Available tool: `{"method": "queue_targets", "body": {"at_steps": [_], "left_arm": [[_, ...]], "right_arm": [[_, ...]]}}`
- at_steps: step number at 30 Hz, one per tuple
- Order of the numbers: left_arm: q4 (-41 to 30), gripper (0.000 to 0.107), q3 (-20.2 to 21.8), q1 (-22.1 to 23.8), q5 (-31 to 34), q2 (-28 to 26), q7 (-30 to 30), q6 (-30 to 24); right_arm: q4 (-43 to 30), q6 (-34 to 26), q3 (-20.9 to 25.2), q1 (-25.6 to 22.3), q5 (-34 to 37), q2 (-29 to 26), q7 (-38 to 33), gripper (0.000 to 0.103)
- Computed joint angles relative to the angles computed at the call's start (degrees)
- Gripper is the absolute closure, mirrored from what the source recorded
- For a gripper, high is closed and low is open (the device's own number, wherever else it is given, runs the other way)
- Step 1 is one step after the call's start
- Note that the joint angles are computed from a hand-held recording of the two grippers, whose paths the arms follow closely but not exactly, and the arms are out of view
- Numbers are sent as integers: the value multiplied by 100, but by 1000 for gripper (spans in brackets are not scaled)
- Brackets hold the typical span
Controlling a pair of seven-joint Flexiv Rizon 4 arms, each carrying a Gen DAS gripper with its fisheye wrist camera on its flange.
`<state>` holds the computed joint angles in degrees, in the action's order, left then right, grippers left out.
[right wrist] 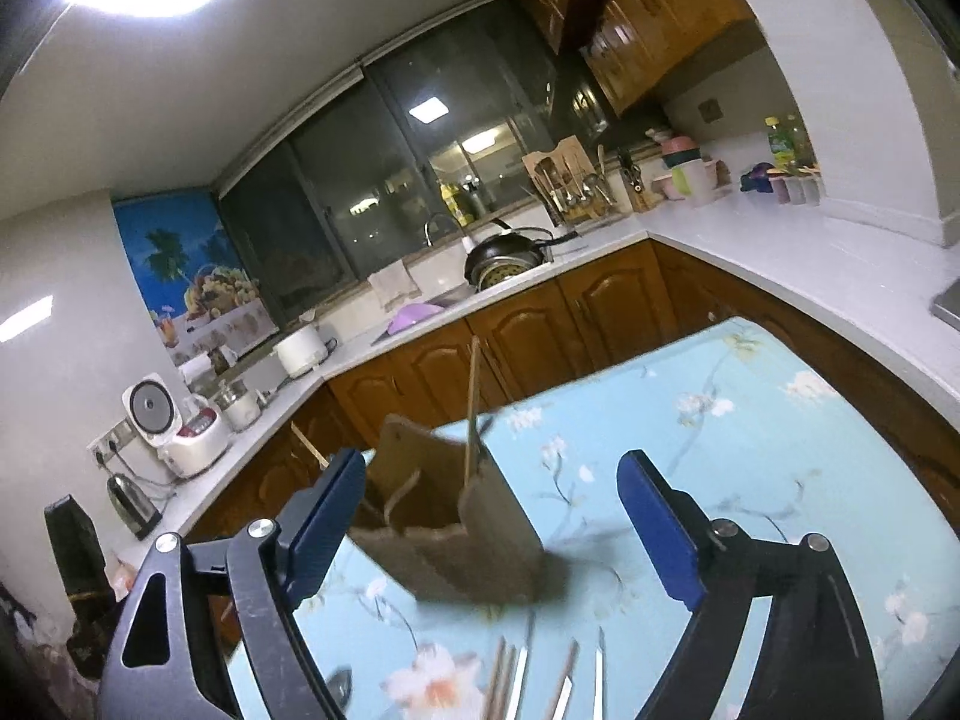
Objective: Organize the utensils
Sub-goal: 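Open both tools and move them back over the remaining utensils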
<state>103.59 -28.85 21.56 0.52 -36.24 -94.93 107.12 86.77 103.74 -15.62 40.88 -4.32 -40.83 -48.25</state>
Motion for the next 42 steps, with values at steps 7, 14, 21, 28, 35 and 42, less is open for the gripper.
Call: {"method": "queue_targets", "body": {"at_steps": [7,14,21,28,35,42], "left_arm": [[865,31,-337,425,198,507,-183,-20],[1503,31,-533,627,258,878,-200,-188],[1764,31,-705,678,-39,1089,-7,-521],[1841,31,-684,525,-336,1221,175,-570],[1739,32,-437,219,-547,1182,318,-681],[1439,33,-105,-239,-962,1112,648,-1109]], "right_arm": [[1320,96,-619,707,247,539,-416,15],[2216,154,-1196,1417,665,744,-665,15],[2654,87,-1125,1555,864,814,-703,15],[2724,68,-1223,1655,824,802,-664,15],[2638,-25,-1123,1534,695,764,-649,17],[2469,-163,-932,1287,449,722,-568,28]]}}
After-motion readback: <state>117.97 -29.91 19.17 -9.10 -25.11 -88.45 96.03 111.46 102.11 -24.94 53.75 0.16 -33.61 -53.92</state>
